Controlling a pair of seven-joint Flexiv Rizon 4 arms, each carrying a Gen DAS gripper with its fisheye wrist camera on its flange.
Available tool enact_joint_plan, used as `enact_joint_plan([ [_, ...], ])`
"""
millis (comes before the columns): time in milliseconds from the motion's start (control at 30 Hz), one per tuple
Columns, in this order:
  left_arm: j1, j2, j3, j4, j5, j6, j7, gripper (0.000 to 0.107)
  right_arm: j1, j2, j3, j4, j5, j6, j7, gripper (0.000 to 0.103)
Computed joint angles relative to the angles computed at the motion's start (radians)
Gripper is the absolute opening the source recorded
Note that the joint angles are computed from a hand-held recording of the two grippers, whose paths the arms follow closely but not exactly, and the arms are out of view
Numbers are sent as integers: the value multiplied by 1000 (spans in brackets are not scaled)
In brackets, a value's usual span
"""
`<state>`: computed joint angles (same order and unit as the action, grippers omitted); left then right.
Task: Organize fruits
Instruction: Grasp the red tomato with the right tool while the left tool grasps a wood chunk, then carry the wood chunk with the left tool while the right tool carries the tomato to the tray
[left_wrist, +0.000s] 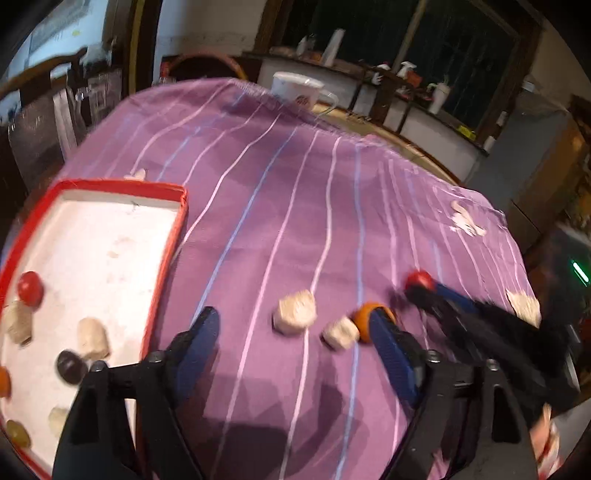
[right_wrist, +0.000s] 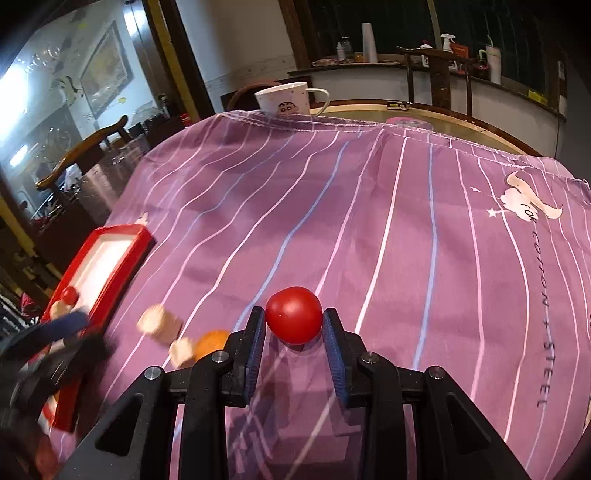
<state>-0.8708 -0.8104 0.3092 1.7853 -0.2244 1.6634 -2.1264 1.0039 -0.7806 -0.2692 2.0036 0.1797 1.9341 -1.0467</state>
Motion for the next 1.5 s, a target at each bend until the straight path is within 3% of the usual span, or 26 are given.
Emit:
enact_joint_plan([
  [67, 52, -20, -51, -31, 0, -12, 20, 68, 6, 4, 3, 13, 4, 22, -8, 35],
  [200, 63, -58, -50, -84, 17, -85, 16, 55, 14, 5, 10, 18, 18, 47, -36, 35],
  [300, 17, -88, 14, -120, 49, -109, -23, 50, 24, 2, 7, 14, 31, 49, -58, 35],
  [333, 9, -93, 35, -137, 97, -129, -63, 41, 27, 1, 6, 13, 34, 47, -63, 35],
  [367, 13, -95, 23, -129, 81, -101, -38, 28, 29, 0, 5, 12, 36, 46, -68, 35],
  [400, 17, -94, 8, -120, 56, -87, -11, 28, 31, 1, 5, 13, 39, 44, -72, 35],
  [533, -4, -61, 33, -84, 114, -81, -78, 28, 43, 14, 4, 22, 54, 48, -81, 35],
  [733, -36, 75, 47, 128, 114, 51, -84, 28, 96, 54, -10, 42, 80, 50, -102, 35],
  [1000, -262, 174, 321, 422, -57, 159, -107, 28, 207, 71, -25, -11, 69, 11, -123, 35],
  [1133, -318, 167, 389, 508, -148, 170, -93, 28, 200, 42, 18, -80, 17, -17, -100, 35],
  [1300, -236, 159, 311, 550, -177, 226, -63, 28, 186, -23, 50, -194, -76, -92, -43, 35],
  [1500, -93, 155, 185, 565, -190, 280, -27, 28, 227, -98, -7, -274, -176, -183, 43, 35],
])
